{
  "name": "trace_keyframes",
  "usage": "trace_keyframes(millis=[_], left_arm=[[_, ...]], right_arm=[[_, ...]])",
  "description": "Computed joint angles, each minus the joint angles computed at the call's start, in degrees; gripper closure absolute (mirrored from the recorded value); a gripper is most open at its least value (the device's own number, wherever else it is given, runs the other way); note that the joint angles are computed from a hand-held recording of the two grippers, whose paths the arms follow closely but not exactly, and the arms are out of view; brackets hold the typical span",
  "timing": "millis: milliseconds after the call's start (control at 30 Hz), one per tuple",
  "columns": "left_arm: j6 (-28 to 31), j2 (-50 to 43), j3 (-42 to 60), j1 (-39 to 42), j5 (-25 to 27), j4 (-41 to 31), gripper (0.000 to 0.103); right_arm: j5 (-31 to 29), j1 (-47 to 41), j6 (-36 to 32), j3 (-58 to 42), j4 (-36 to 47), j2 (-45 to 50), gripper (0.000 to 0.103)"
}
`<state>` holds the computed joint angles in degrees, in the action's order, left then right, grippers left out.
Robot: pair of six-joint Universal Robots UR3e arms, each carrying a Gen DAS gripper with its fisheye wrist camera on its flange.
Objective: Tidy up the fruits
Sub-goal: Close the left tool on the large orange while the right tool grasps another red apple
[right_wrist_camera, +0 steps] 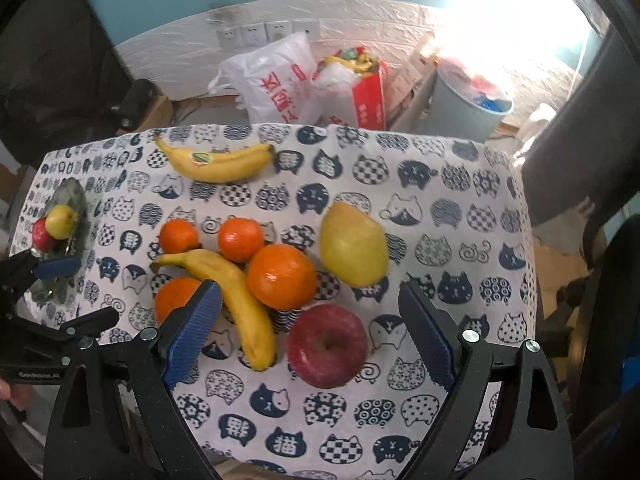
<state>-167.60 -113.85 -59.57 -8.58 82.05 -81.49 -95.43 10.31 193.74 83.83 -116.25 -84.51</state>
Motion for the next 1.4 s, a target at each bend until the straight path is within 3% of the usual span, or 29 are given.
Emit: trace_keyframes(millis=[1033, 1167, 1400], left_arm=[[-4.64, -19.29, 14.56, -6.69, -0.73, -3.75, 0.015], [-2.37, -18.93, 13.71, -5.8, -3.65, -3.33, 0.032], [-1.24, -17.76, 11.56, -7.95, -1.19, -0.35, 0.033]], right_arm=[[3.62, -3.54, -1.65, 11.48, -1.93, -0.88, 0.013], [3.54, -3.29, -1.57, 11.01, -1.91, -0.01, 0.013], [2.78, -2.59, -1.51, 9.66, -1.27, 2.57, 0.013]])
